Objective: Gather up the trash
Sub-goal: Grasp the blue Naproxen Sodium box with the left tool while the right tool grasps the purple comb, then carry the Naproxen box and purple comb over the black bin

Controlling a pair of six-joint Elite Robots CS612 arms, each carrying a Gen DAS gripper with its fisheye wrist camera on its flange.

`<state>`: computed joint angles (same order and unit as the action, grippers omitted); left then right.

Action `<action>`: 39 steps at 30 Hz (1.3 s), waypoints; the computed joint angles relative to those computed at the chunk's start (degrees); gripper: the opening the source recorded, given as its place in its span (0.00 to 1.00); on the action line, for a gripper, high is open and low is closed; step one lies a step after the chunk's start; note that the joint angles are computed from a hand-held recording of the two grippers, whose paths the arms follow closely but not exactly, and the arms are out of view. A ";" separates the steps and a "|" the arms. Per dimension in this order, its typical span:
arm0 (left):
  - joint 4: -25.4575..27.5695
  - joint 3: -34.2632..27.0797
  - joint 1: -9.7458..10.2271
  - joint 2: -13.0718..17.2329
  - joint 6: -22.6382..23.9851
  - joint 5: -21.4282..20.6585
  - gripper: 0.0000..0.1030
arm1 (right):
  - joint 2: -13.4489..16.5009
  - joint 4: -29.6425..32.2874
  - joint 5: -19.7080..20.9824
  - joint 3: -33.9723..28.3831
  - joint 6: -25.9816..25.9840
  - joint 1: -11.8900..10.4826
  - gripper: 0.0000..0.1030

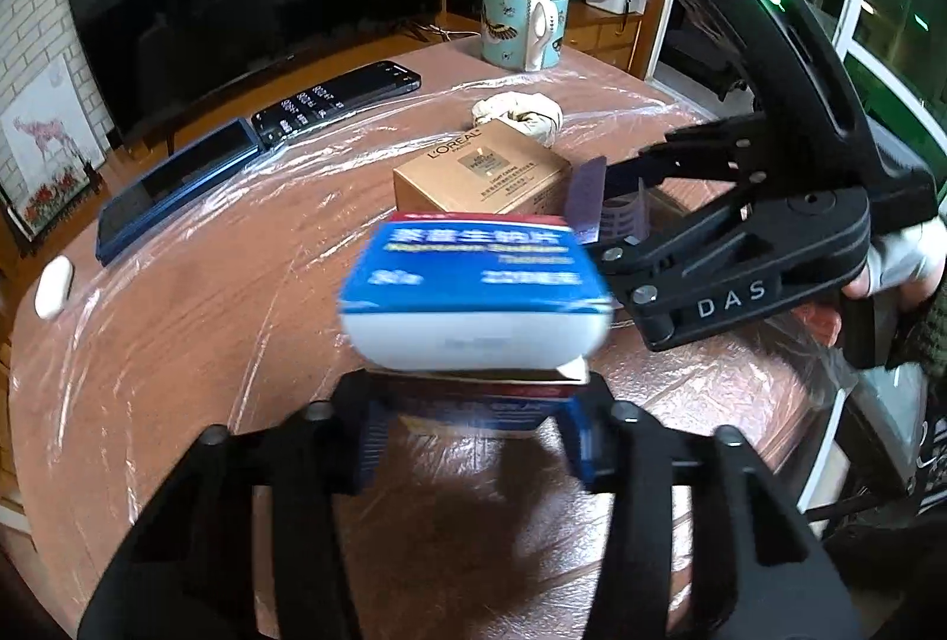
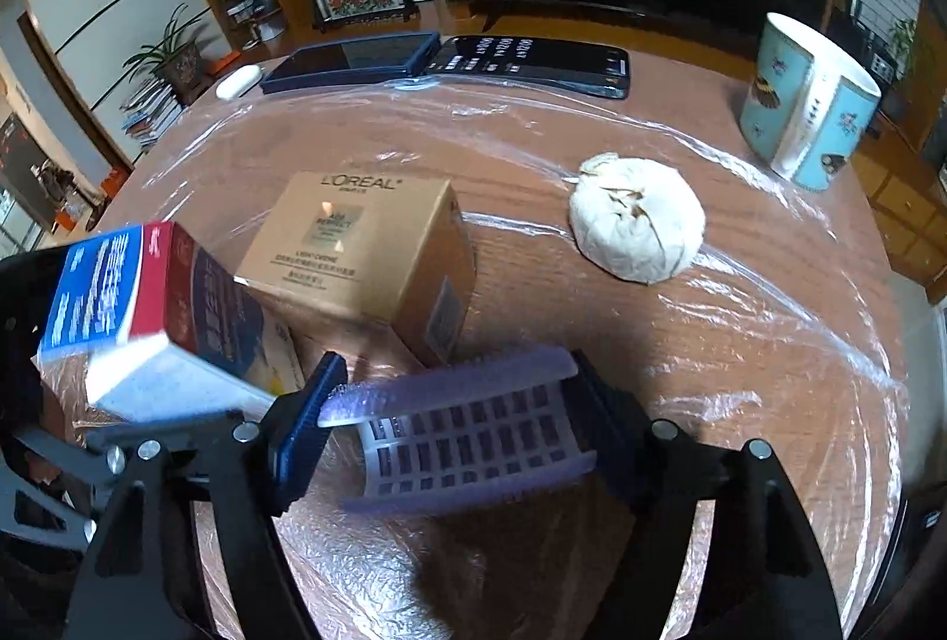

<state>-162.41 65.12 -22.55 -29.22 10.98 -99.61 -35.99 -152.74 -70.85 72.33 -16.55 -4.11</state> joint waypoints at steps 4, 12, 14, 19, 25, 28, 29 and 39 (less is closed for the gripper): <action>-1.02 0.58 0.29 -0.26 -1.96 -1.25 0.46 | -0.64 -1.92 1.26 1.53 2.15 -0.34 0.71; -4.45 2.89 0.41 -1.47 -5.85 -1.13 0.46 | -2.41 -5.22 3.31 5.01 6.02 -0.95 0.71; -5.24 3.63 0.37 -1.84 -6.68 -0.88 0.46 | -2.88 -5.80 3.59 5.83 6.57 -1.04 0.71; -6.54 5.37 0.27 -2.70 -8.86 -0.24 0.46 | -4.04 -7.18 4.68 7.80 7.29 -1.21 0.71; -8.17 8.01 -0.01 -3.93 -11.01 0.26 0.46 | -5.75 -8.31 5.96 10.62 6.76 -1.14 0.71; -9.27 9.70 -0.26 -4.70 -11.62 0.72 0.46 | -6.76 -8.94 6.66 12.29 5.98 -1.11 0.71; -9.70 10.31 -0.32 -4.99 -11.85 0.91 0.46 | -7.04 -9.13 6.83 12.74 5.78 -1.12 0.71; -13.31 15.40 -0.97 -7.21 -14.95 3.10 0.46 | -10.17 -10.36 8.31 18.31 3.09 -1.22 0.71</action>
